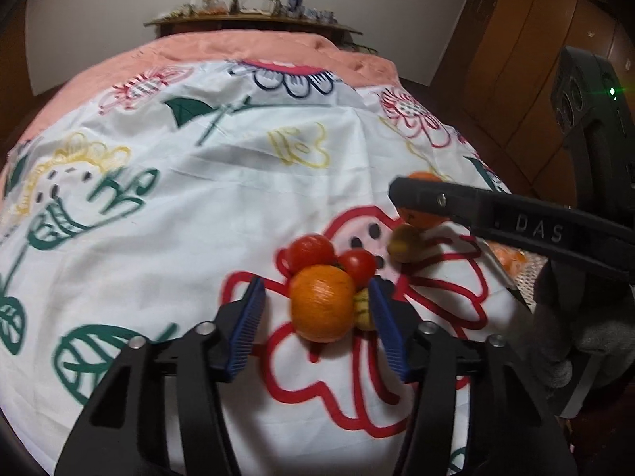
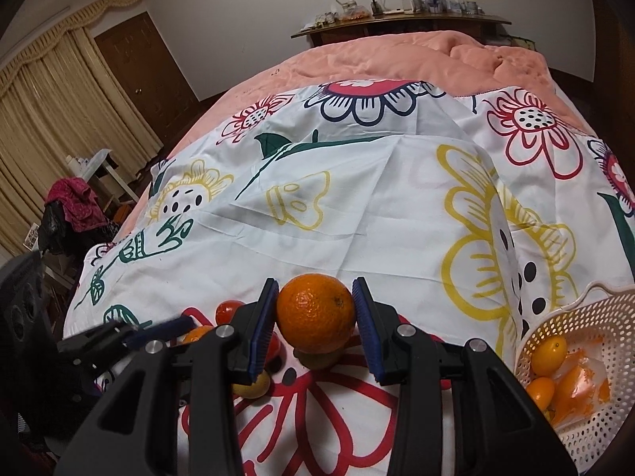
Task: Organize fruits
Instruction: 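Grasp a large orange with the left tool while the right tool lifts its orange, then carry the orange into the basket and open the right tool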
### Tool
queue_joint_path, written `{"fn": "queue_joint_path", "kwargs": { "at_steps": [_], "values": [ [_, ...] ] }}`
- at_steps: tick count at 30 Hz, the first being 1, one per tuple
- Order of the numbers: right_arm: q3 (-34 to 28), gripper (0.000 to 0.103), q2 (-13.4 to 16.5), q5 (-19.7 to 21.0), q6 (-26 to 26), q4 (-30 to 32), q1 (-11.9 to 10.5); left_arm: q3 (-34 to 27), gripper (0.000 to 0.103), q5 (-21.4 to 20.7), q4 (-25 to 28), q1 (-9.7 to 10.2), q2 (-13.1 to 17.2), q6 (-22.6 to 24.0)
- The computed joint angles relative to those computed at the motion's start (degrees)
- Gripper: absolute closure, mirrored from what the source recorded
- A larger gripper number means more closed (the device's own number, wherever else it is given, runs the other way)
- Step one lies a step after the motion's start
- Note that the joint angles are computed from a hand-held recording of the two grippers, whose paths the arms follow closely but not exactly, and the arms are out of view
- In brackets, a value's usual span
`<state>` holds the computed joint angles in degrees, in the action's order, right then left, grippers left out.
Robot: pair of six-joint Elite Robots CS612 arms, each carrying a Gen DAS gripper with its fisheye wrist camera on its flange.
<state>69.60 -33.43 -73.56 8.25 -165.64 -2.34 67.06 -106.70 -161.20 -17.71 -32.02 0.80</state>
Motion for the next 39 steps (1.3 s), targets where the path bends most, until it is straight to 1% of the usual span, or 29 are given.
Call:
{"fn": "queue_joint_path", "kwargs": {
  "at_steps": [3, 6, 15, 21, 24, 26, 32, 36, 39],
  "values": [
    [0.7, 0.064, -0.3, 0.3, 0.8, -1.3, -0.2, 0.2, 0.06, -0.7, 0.1, -0.1, -0.1, 0.5],
    [1.5, 0.064, -0.6, 0.5, 1.6, -2.6, -0.5, 0.6, 0.062, -0.4, -0.4, -0.18, -0.3, 0.2],
    [4.0, 0.064, -1.7, 0.6, 4.0, -5.9, -1.3, 2.0, 0.062, 0.6, -2.1, -0.37, -1.3, -0.1],
    [6.7, 0.064, -2.9, -0.3, 5.8, -9.0, -2.2, 3.0, 0.062, 1.7, -3.3, -0.74, -2.1, 0.1],
    [8.8, 0.064, -3.9, -1.4, 7.1, -10.8, -2.9, 3.5, 0.062, 2.1, -3.7, -0.98, -2.5, 0.4],
    [10.5, 0.064, -4.6, -3.0, 7.7, -12.1, -3.4, 3.7, 0.062, 2.3, -3.8, -1.21, -2.7, 0.6],
    [15.0, 0.064, -6.4, -6.2, 10.3, -14.0, -5.4, 4.4, 0.062, 3.0, -4.7, -2.12, -3.4, 1.8],
    [17.4, 0.064, -7.1, -7.7, 12.3, -14.9, -6.6, 4.7, 0.062, 3.4, -5.0, -2.77, -3.7, 3.0],
    [18.9, 0.064, -7.5, -10.0, 13.0, -15.6, -7.1, 4.9, 0.062, 4.6, -4.7, -3.02, -3.9, 3.0]
  ]
}}
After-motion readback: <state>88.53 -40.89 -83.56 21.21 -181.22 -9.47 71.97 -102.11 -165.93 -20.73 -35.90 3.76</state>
